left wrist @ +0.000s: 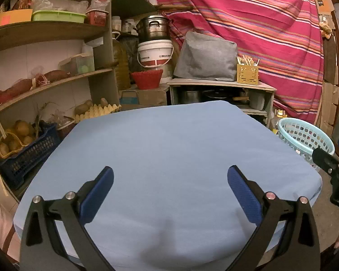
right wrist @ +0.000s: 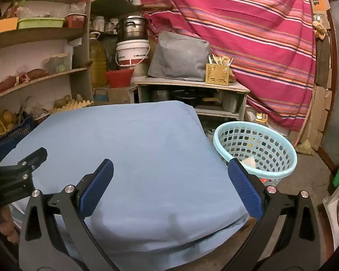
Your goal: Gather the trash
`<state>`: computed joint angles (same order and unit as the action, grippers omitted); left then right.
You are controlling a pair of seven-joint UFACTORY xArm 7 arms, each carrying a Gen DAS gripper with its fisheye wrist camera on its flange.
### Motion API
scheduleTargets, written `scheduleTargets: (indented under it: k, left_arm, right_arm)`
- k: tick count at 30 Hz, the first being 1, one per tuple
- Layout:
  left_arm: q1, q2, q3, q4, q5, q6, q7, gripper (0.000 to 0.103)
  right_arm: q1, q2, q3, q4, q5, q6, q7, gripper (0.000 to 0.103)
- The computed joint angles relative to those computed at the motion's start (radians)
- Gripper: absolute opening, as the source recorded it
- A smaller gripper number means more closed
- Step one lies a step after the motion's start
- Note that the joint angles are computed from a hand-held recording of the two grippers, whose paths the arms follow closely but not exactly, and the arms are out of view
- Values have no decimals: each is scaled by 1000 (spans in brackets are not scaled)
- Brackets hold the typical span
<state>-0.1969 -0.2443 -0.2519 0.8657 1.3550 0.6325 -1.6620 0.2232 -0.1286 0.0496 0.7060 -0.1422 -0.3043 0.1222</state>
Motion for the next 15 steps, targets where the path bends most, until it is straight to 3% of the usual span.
scheduleTargets:
  k: [4,15]
  left_arm:
    - [4,-4,5,-3,2,-14,-3,99]
    - [19,-13,7,-6,-6,-27,-8,98]
  right_arm:
    - [-31,3,44,-1,47,-3,-47,99]
    - [-27,7,47,0,72,-6,-71,99]
